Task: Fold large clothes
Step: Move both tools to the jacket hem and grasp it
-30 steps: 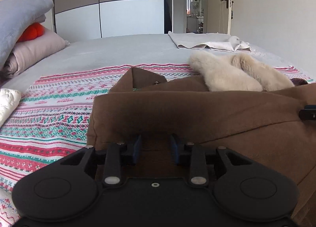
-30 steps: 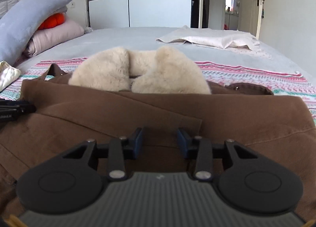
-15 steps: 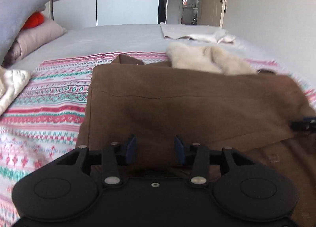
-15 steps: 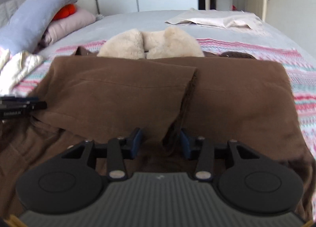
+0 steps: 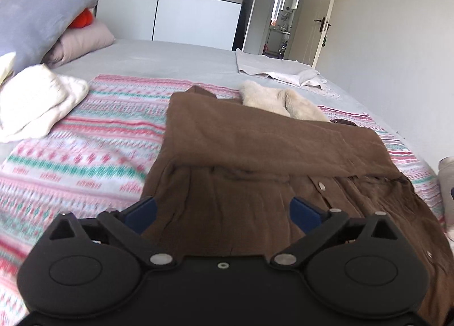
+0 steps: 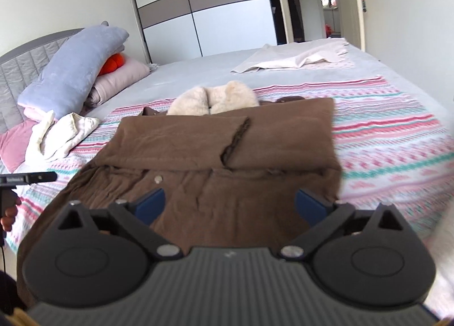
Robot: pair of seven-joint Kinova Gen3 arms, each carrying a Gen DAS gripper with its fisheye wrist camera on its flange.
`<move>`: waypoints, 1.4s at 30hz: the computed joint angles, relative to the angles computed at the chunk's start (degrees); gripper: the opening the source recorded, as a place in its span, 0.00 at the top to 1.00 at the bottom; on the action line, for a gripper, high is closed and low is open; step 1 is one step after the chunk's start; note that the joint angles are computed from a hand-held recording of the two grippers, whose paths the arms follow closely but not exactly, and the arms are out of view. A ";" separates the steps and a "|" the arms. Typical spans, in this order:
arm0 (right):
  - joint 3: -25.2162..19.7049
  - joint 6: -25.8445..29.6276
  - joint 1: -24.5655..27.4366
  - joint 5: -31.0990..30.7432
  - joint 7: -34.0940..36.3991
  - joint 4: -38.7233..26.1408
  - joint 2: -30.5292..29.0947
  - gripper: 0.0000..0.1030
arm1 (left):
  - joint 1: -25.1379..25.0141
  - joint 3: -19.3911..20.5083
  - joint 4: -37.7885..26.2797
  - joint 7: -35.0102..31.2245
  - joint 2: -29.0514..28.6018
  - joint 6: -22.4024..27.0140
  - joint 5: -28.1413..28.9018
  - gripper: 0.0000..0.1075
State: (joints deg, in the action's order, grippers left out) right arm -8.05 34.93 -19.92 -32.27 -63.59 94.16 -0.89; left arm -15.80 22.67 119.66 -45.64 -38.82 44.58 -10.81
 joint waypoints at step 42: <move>9.63 32.79 18.09 -12.90 2.18 4.24 0.97 0.23 | 15.92 -34.04 12.69 -16.16 -21.51 10.63 22.76 0.07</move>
State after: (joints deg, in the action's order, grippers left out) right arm 1.59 67.72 -1.82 -45.16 -61.41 98.40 0.07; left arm 0.12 -11.37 132.34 -61.80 -60.33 55.22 11.95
